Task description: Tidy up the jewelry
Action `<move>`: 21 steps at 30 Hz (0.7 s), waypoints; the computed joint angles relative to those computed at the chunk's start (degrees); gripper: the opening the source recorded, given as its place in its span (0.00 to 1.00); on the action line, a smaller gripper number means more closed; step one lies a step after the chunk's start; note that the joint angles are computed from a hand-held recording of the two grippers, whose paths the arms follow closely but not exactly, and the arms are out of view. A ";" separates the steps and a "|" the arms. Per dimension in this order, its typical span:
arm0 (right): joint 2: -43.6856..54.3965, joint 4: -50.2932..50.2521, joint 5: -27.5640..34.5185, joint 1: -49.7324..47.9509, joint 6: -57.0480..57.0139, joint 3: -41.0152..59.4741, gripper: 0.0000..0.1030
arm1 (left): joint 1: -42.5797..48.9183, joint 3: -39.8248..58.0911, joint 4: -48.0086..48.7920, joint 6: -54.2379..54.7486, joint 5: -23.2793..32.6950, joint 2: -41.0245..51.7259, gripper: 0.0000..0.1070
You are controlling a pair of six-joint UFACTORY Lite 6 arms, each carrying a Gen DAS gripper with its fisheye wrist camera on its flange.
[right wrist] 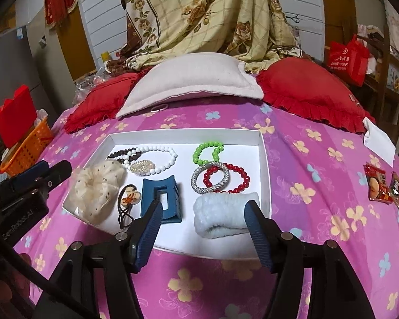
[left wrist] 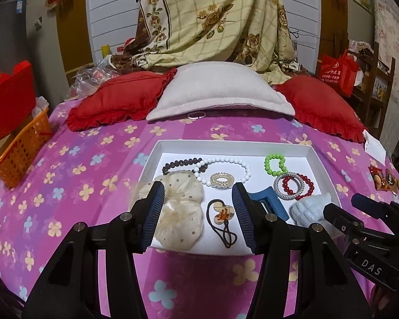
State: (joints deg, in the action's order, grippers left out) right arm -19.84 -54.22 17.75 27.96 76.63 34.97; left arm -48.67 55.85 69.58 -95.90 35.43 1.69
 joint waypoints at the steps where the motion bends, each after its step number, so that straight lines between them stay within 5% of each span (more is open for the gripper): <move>1: -0.10 0.00 0.37 0.27 0.19 0.09 0.60 | -0.23 -0.26 0.06 -0.18 0.30 -0.40 0.49; 13: -1.50 -3.61 9.47 7.16 4.80 1.99 0.60 | -1.39 -2.17 -0.32 -1.31 3.02 -3.55 0.49; 21: -4.58 -0.42 9.38 8.72 3.67 0.91 0.61 | -2.97 -3.30 -0.51 -1.89 5.18 -6.01 0.49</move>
State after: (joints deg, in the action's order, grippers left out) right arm -24.42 -54.65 27.12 36.68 80.30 35.88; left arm -51.64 52.55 69.06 -97.79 40.61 -4.32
